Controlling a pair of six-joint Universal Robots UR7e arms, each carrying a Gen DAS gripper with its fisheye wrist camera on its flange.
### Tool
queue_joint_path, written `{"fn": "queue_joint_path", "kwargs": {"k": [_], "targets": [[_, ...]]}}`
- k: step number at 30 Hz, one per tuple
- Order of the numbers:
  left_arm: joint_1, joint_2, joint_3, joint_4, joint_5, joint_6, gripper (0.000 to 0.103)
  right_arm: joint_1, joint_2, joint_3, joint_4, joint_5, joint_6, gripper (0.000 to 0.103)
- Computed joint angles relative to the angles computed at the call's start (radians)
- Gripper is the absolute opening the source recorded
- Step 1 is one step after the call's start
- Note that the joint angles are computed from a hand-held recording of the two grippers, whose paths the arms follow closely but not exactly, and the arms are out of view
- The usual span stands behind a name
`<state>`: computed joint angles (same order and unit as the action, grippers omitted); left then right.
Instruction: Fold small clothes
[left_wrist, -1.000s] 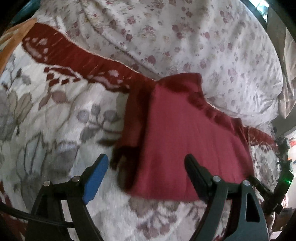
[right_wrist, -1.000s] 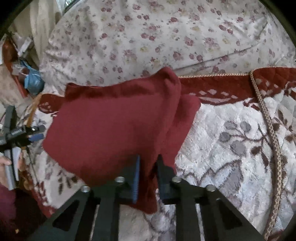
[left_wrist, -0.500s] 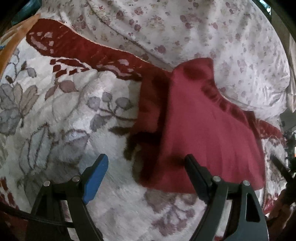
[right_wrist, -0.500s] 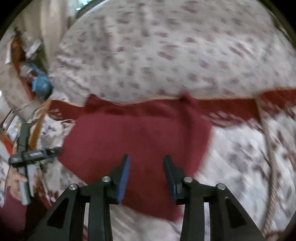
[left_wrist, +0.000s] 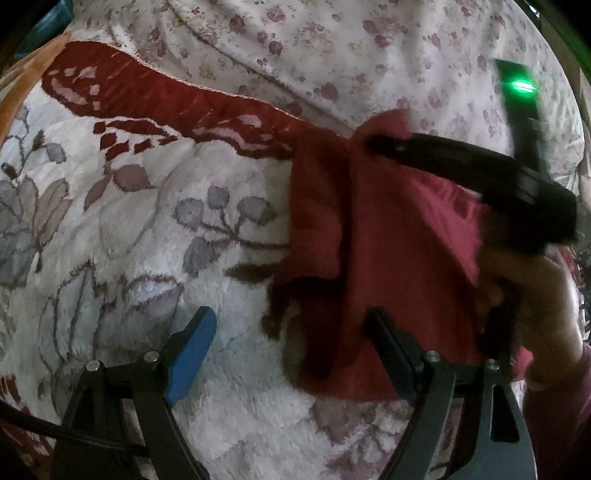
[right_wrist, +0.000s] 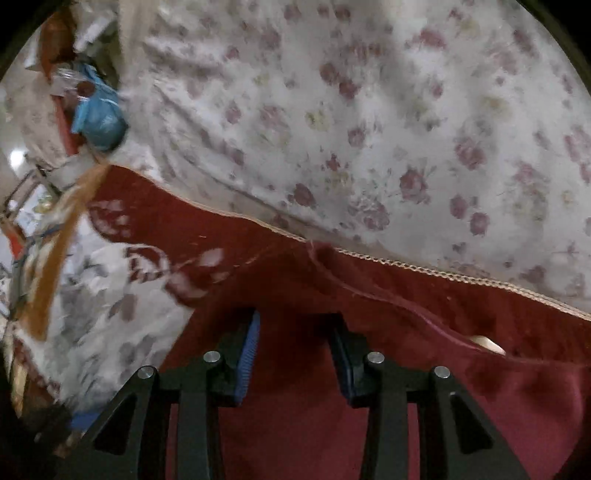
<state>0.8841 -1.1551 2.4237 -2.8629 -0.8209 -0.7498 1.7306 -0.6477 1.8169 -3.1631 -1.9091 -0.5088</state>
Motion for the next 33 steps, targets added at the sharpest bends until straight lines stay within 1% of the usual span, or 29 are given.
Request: {"fn": "queue_joint_path", "kwargs": {"k": [1,3,7,9,13,15,16,20,21,22,24,28,30,32,33], "targets": [[0.001,0.002,-0.001,-0.003,0.002,0.007,0.084,-0.003,0.030,-0.034,0.019,-0.017,0.018,0.041],[0.002,0.007,0.002,-0.024,0.008,0.026,0.084,-0.015,0.054,-0.065,0.049,-0.024,0.041,0.041],[0.007,0.011,0.000,-0.030,0.005,0.029,0.084,-0.035,0.061,-0.086,0.077,0.011,0.075,0.041],[0.008,0.012,0.000,-0.033,0.007,0.033,0.084,-0.039,0.055,-0.078,0.073,0.020,0.081,0.041],[0.004,0.011,0.005,-0.046,0.013,0.029,0.084,-0.032,-0.003,-0.003,0.026,0.026,0.066,0.042],[-0.006,0.005,0.015,-0.055,0.028,0.023,0.084,-0.037,-0.058,0.061,0.005,0.049,0.052,0.047],[-0.010,0.005,0.018,-0.061,0.040,0.022,0.084,-0.039,-0.081,0.088,-0.008,0.043,0.044,0.050],[-0.022,0.002,0.028,-0.063,0.067,0.008,0.084,-0.061,-0.172,0.182,-0.053,0.008,0.018,0.051],[-0.024,0.000,0.031,-0.065,0.070,0.008,0.084,-0.065,-0.188,0.200,-0.077,-0.012,0.011,0.051],[-0.027,-0.001,0.034,-0.064,0.075,0.005,0.084,-0.073,-0.212,0.228,-0.131,-0.038,-0.001,0.051],[-0.033,-0.008,0.041,-0.059,0.083,-0.003,0.084,-0.095,-0.256,0.259,-0.181,-0.048,0.001,0.051],[-0.029,-0.010,0.041,-0.057,0.078,-0.013,0.084,-0.150,-0.343,0.269,-0.215,-0.094,0.069,0.054],[-0.029,-0.005,0.038,-0.054,0.080,-0.014,0.084,-0.168,-0.364,0.266,-0.230,-0.103,0.085,0.054],[-0.028,0.005,0.032,-0.056,0.082,-0.011,0.084,-0.189,-0.374,0.251,-0.206,-0.106,0.091,0.054],[-0.027,0.008,0.030,-0.056,0.082,-0.010,0.084,-0.194,-0.364,0.238,-0.195,-0.125,0.086,0.054]]}}
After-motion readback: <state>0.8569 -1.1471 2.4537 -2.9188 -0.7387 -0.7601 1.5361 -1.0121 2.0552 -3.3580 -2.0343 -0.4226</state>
